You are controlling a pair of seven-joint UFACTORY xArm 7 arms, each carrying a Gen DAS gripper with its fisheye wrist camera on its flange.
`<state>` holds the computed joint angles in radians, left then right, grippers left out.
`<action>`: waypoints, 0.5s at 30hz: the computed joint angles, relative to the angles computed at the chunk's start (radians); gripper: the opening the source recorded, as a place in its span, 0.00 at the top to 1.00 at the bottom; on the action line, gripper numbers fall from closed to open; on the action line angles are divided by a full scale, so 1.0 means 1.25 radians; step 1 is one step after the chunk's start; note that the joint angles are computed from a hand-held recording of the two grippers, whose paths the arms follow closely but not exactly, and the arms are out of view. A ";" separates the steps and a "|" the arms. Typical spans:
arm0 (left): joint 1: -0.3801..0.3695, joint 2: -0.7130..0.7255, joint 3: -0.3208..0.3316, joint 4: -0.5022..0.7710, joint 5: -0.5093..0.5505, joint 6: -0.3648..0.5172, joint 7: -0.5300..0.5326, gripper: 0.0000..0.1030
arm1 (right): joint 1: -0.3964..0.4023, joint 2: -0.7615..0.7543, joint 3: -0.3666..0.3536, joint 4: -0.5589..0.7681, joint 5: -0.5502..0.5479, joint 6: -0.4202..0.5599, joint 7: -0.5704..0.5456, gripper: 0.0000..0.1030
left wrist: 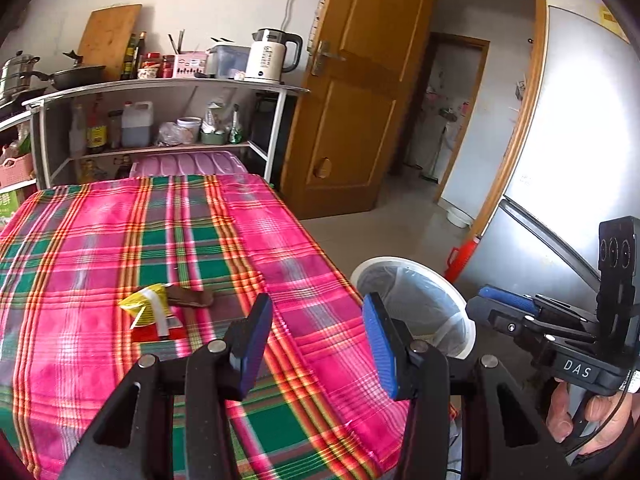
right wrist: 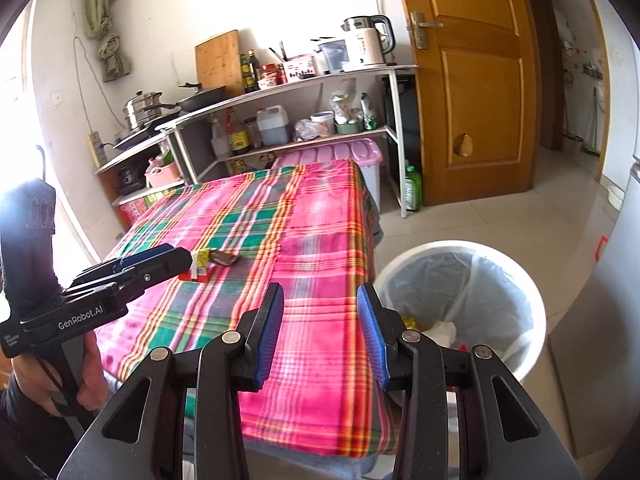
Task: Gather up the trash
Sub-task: 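Move both tools back over the table toward the yellow-white packet and brown wrapper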
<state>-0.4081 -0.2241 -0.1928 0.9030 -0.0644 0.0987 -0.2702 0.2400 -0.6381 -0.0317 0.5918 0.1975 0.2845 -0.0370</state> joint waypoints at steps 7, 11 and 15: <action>0.045 -0.039 -0.005 -0.051 0.027 -0.009 -0.041 0.52 | 0.026 0.028 0.004 0.014 0.006 -0.003 -0.008 0.59; 0.075 -0.044 -0.007 -0.068 0.047 -0.007 -0.065 0.48 | 0.043 0.052 0.000 0.027 0.017 -0.003 -0.021 0.58; 0.090 -0.042 -0.001 -0.077 0.058 -0.008 -0.077 0.48 | 0.055 0.077 -0.002 0.040 0.027 -0.003 -0.035 0.57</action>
